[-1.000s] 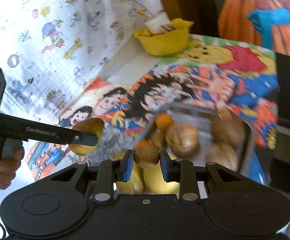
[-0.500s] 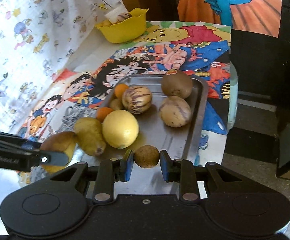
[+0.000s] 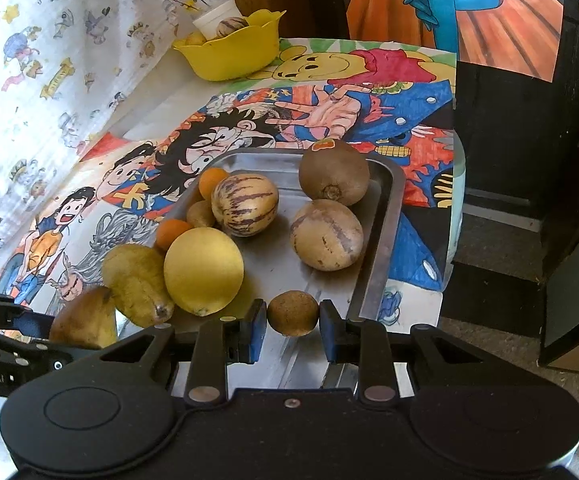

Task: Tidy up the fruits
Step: 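Carry the brown fruit with the left tool while the right tool carries the small fruit over the tray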

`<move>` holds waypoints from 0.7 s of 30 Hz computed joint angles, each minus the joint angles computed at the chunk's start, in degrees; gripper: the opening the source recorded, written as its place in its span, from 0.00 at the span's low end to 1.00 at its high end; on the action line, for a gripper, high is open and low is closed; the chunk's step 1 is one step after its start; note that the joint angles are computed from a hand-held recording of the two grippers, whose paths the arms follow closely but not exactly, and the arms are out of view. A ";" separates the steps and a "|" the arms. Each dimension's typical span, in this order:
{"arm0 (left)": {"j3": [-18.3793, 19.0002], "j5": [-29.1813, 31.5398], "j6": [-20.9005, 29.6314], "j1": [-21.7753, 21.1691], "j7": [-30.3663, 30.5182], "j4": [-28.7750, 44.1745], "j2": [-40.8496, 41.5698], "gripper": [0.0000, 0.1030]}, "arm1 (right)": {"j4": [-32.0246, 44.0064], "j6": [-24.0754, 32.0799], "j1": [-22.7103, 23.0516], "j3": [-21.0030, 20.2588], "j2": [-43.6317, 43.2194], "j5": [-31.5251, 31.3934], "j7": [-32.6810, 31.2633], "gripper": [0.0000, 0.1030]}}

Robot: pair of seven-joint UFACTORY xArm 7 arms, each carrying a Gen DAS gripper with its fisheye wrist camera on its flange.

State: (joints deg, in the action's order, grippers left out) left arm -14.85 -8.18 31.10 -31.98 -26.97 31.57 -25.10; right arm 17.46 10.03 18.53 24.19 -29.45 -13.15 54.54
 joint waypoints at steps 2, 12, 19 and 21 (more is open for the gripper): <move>0.09 -0.14 -0.13 -0.10 0.14 0.08 0.58 0.54 | 0.00 -0.32 -0.25 0.02 0.35 -0.15 -0.01 0.30; -0.20 0.64 0.67 0.22 0.52 1.68 3.25 0.54 | -0.23 -1.19 -0.76 0.06 1.13 -0.42 -0.23 0.30; -0.79 2.22 2.10 0.82 0.27 3.30 4.66 0.54 | -0.31 -1.35 -0.93 -0.08 1.33 -0.36 -0.35 0.30; -0.90 2.65 2.40 0.93 0.24 3.58 4.94 0.54 | -0.40 -1.46 -0.96 -0.17 1.44 -0.29 -0.39 0.30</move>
State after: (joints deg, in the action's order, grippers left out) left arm -15.75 -5.52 33.50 -31.04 -26.73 35.15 -20.16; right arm 17.06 8.57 17.57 24.02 -28.01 -13.44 54.15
